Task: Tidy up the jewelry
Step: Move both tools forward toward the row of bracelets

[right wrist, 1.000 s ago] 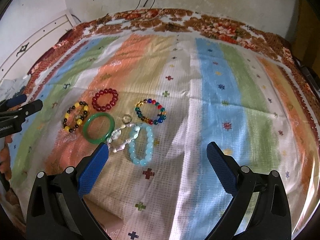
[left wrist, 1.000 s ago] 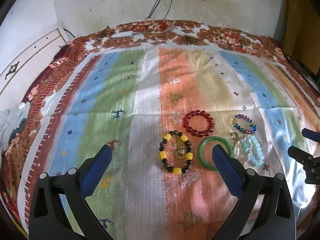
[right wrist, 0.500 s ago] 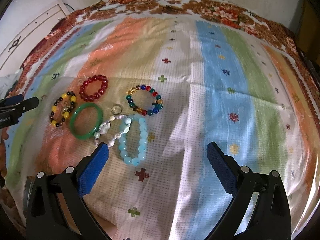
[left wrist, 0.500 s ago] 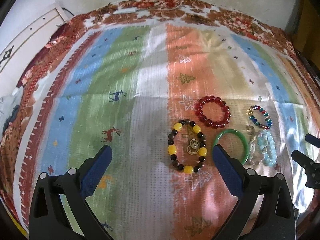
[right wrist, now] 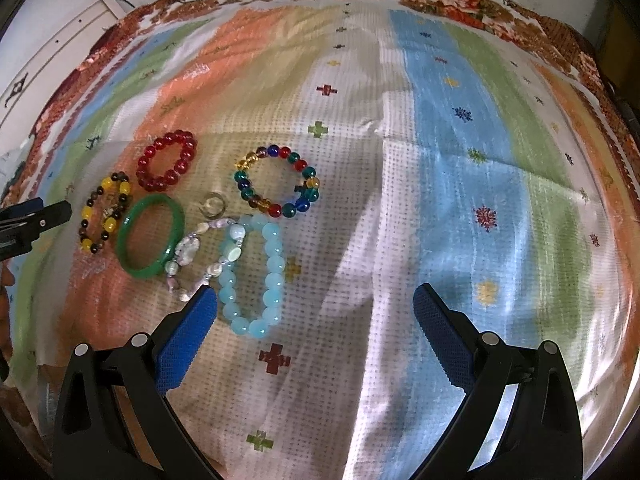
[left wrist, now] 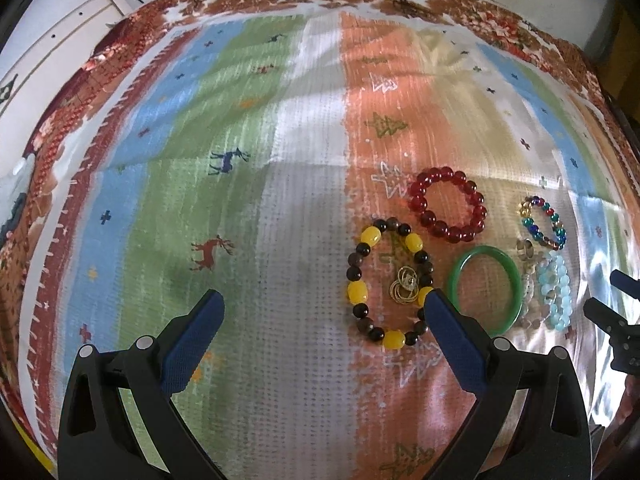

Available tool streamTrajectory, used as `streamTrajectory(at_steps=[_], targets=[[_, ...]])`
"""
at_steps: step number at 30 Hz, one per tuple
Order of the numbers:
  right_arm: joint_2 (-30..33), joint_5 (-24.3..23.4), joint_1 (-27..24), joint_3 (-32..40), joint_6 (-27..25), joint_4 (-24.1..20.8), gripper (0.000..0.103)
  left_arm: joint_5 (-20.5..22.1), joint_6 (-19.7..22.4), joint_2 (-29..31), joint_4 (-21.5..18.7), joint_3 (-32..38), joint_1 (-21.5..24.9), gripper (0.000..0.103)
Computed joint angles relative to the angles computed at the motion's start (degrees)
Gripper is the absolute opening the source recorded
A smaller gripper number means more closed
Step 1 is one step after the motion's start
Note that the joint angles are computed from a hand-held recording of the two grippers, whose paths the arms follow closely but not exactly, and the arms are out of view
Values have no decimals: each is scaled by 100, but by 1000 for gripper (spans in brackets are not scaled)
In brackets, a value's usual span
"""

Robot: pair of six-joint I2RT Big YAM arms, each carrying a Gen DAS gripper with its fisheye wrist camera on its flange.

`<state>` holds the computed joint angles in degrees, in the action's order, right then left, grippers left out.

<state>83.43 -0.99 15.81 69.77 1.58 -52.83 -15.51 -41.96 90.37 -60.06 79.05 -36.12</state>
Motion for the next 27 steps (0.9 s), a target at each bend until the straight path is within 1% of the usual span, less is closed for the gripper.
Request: streamTrajectory(at_steps=[4,7,9,12,16,18,21,25,27], targets=[[119,44,26,23,-20,-31,99,63,4,42,-27,4,16,97],[210,106,58,27,-54,-72,99,73,-26,93,-122,22,25,97],[250,159,67,14,-58,-74,99,107,-38,122,-165,27,46,94],[314,193,37,28,-21,-88,99,162,-28,202,-192,57,96,92],[394,201,7,40,-5,-105,99,317,73,359,-186,105,179,89],[436,229,3,40,-24,-87,99,349,166,442,-221,125,199,85],[461,262,29,49,-64,-49,99,421,176,454,-126,81,245,85],[543,228,16,142,-13,-95,98,435,209,453,-135,89,260,84],[551,219,14,150,-18,-86,97,468,218,448,-131,85,267,84]])
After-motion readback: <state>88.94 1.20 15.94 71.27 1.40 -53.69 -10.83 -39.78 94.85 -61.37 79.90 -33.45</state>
